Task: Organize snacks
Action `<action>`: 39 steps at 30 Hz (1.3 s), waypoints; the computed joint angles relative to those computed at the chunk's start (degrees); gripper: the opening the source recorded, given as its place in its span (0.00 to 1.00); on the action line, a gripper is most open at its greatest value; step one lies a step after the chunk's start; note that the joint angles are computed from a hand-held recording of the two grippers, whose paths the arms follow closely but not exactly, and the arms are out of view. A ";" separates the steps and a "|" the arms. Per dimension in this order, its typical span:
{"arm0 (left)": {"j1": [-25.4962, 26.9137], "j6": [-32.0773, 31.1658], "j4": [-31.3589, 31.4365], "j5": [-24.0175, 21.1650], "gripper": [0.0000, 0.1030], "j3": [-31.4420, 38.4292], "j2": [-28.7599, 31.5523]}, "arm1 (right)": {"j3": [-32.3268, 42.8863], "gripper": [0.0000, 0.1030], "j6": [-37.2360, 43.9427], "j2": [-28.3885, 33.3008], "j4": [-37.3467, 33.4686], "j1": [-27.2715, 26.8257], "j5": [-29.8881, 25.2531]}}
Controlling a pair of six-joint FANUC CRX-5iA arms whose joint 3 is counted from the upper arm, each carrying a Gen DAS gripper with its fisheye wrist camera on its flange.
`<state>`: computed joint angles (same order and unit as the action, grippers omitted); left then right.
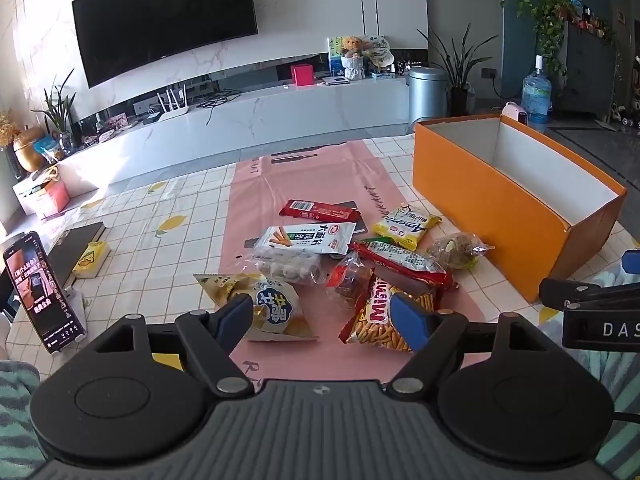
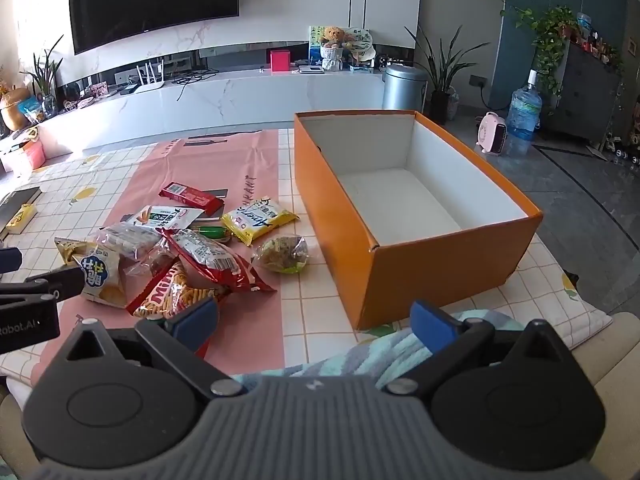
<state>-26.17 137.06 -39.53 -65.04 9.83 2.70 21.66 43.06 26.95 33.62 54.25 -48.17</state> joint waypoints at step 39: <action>1.70 -0.80 3.26 1.37 0.89 -0.39 -0.21 | -0.52 0.96 0.55 -0.60 0.41 0.05 0.93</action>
<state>-24.47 136.26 -36.28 -63.67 9.44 2.49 21.14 43.61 26.36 34.03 54.30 -47.24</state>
